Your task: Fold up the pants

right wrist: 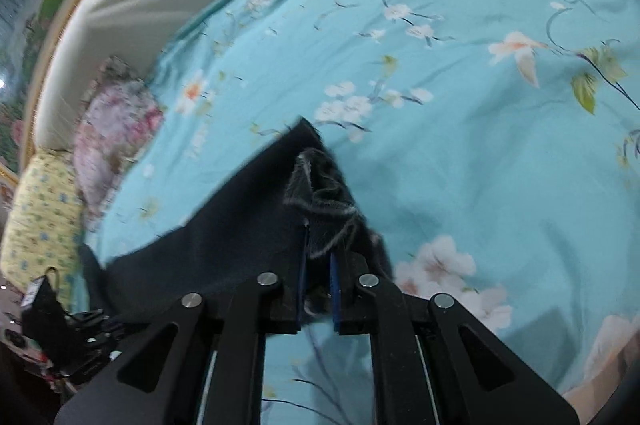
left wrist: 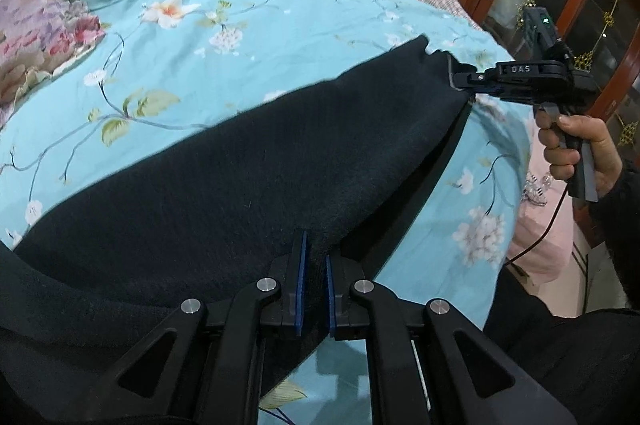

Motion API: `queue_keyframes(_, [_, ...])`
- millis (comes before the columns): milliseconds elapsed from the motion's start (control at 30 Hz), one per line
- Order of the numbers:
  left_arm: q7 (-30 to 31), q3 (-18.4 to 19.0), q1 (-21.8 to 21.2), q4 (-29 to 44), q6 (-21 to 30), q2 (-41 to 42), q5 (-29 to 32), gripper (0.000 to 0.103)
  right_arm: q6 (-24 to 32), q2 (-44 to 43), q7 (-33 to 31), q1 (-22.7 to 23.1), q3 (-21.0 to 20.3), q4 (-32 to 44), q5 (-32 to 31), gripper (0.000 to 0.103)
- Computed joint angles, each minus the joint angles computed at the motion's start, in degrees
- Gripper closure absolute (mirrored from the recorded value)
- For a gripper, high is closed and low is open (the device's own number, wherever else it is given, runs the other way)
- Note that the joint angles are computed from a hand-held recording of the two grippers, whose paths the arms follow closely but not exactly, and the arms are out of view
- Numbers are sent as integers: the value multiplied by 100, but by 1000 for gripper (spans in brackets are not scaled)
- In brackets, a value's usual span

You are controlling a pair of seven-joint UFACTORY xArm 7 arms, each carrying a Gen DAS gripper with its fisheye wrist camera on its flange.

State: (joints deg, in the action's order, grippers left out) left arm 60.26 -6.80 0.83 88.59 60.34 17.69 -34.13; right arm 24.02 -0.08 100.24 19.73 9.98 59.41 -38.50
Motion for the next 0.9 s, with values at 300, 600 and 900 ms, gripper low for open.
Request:
queue_keyframes(300, [-59, 98, 135, -428, 192, -272, -210, 70, 1341, -83, 85, 216, 197, 303, -280, 63])
queue_keyframes(600, [-506, 371, 461, -378, 205, -429, -676, 68, 1637, 33, 386, 422, 354, 941, -1165, 51])
queue_keyframes(900, [-853, 493, 990, 453, 157, -9, -827, 62, 479, 1387, -925, 832, 72, 2242, -440, 51])
